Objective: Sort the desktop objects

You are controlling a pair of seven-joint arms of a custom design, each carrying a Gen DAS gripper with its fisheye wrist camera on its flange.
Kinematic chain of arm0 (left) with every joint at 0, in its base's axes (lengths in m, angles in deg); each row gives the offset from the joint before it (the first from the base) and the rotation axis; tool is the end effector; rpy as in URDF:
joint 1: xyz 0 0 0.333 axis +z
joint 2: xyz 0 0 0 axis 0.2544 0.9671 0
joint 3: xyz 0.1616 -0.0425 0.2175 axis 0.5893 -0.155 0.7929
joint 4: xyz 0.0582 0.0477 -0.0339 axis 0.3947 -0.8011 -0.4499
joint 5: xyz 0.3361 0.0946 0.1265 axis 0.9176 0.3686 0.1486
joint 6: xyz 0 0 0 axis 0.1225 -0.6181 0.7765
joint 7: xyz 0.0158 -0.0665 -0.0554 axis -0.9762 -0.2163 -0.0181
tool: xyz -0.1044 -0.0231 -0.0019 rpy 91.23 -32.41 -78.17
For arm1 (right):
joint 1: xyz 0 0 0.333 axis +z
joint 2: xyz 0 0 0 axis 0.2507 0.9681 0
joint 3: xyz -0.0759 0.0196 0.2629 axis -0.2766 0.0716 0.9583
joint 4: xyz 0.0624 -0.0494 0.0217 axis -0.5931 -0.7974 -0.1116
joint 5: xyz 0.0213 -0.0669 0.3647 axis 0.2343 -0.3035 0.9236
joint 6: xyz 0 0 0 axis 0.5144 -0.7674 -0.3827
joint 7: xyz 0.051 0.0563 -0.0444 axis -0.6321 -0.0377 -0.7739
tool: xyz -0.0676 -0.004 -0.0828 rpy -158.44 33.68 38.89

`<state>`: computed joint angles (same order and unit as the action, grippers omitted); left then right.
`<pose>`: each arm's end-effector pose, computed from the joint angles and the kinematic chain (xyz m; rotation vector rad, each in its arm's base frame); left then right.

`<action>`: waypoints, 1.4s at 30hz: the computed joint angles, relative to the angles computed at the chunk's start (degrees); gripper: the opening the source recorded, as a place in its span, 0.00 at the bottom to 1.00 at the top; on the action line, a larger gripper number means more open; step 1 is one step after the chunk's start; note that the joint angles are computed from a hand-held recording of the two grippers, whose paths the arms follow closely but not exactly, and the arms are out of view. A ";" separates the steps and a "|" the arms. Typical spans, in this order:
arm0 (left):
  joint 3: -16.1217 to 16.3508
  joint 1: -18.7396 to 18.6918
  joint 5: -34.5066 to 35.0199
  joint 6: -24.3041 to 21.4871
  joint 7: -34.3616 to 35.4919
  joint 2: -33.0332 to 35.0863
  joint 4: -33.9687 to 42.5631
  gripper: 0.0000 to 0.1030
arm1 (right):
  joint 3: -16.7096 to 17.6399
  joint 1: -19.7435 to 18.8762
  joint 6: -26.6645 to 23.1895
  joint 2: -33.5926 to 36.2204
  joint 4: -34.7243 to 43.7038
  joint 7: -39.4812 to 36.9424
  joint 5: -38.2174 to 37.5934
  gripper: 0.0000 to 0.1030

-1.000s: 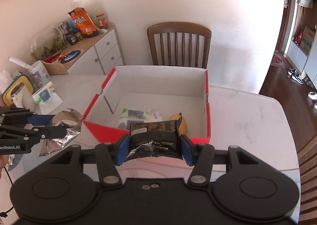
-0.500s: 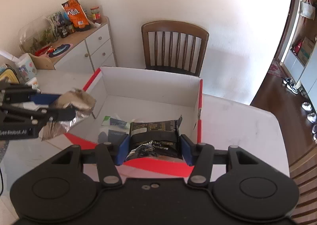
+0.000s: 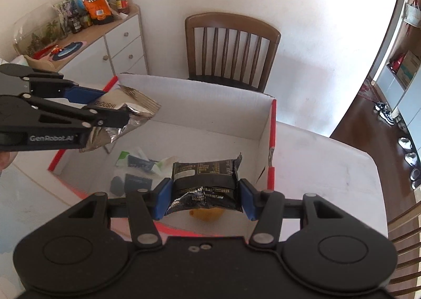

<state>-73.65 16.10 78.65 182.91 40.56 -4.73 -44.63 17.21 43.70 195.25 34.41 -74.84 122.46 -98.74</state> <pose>0.6397 -0.2394 0.3542 -1.1561 2.3385 -0.9481 0.5589 0.2747 0.3566 -1.9747 1.6833 -0.5779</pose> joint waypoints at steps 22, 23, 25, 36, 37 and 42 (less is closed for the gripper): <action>10.34 -11.36 7.58 -14.23 -3.08 16.05 24.04 0.37 | -0.79 -0.35 -10.55 18.63 22.61 -9.44 12.25 0.52; 10.46 -11.51 7.55 -14.94 -3.18 16.46 24.76 0.37 | -0.87 -0.33 -11.44 19.32 23.72 -9.53 12.85 0.52; 10.73 -11.87 7.50 -16.56 -3.32 17.26 26.27 0.37 | -0.67 -0.69 -12.07 20.14 24.84 -9.94 14.14 0.52; 13.29 -14.31 8.17 -24.26 -6.04 21.56 33.79 0.37 | -1.03 -0.08 -16.29 24.08 30.58 -11.78 15.52 0.53; 13.37 -14.37 8.24 -24.64 -6.14 21.74 34.07 0.37 | -1.11 0.11 -16.52 24.27 30.83 -12.01 15.27 0.53; 13.54 -14.31 8.64 -23.94 -6.41 21.32 32.69 0.38 | -1.11 0.17 -15.96 23.93 30.20 -11.96 15.58 0.57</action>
<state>-60.11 1.79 87.29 158.96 34.15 16.59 -11.94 16.10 43.86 179.29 58.34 -44.63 110.50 -83.15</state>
